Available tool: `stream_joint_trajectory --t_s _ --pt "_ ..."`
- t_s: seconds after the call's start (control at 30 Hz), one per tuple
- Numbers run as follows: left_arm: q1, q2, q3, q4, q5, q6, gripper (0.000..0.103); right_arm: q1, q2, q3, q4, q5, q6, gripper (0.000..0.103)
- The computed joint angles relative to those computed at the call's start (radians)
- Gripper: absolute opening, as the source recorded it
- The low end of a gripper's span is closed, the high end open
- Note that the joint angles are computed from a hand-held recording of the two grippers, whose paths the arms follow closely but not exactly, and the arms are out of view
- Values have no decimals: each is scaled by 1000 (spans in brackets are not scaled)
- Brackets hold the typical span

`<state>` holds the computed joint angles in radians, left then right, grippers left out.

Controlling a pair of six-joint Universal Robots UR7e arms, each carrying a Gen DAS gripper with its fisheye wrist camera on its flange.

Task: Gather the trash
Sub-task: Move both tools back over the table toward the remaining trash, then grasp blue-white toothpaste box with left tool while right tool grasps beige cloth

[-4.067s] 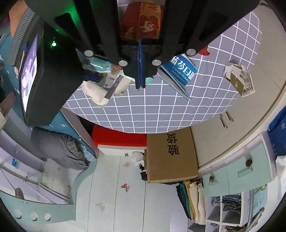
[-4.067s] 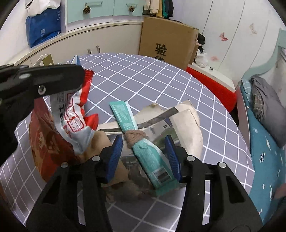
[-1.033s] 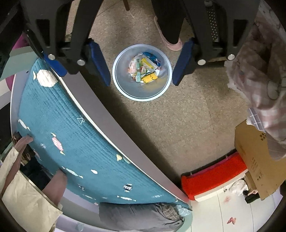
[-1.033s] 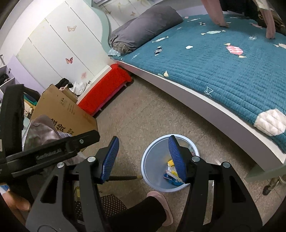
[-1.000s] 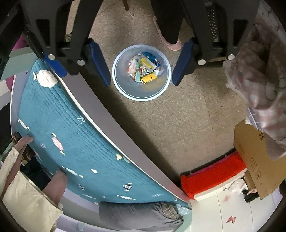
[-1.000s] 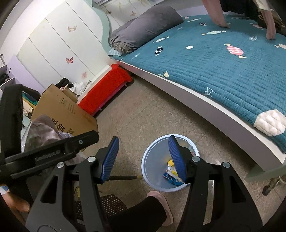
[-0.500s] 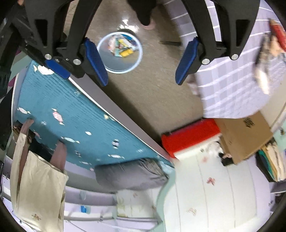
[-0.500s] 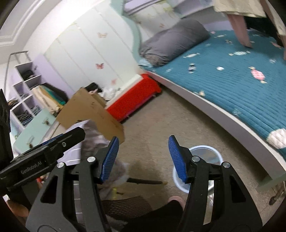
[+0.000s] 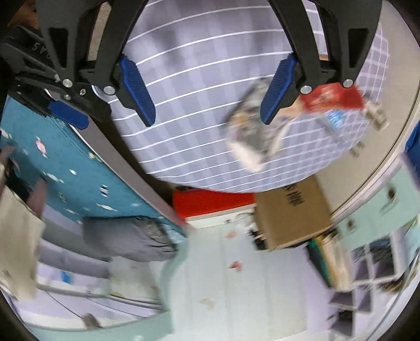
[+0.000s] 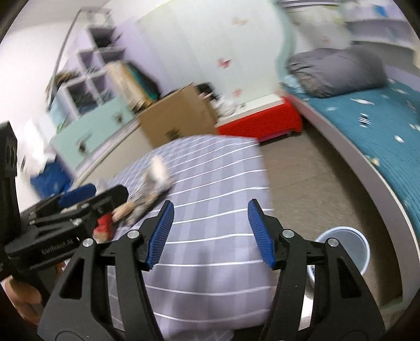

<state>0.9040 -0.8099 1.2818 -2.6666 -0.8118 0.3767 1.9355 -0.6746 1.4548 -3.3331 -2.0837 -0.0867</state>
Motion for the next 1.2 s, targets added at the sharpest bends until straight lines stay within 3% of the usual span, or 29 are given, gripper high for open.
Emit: stream_joint_trajectory --t_s 0.27,0.47,0.6,0.73,0.93,1.0,1.07,1.2 --pt "91 -42 -94 41 49 -49 83 47 174 -286 259 21 -25 59" --pt "155 -3 -276 266 -49 -200 83 63 273 -461 378 0 -64 59" --pt "160 60 -382 319 -22 -185 83 68 345 -599 505 -19 -119 59" --pt "175 96 -450 393 -48 -226 83 68 420 -742 643 -56 -176 59" --pt "191 120 -497 433 -39 -247 83 61 517 -943 829 -30 -204 59" --pt "195 129 -516 454 -47 -264 83 55 543 -1005 905 -14 -188 39" --pt "196 142 -532 458 -37 -259 83 48 533 -995 909 14 -174 32" --pt "197 163 -562 468 -35 -270 82 47 479 -880 761 -6 -162 28"
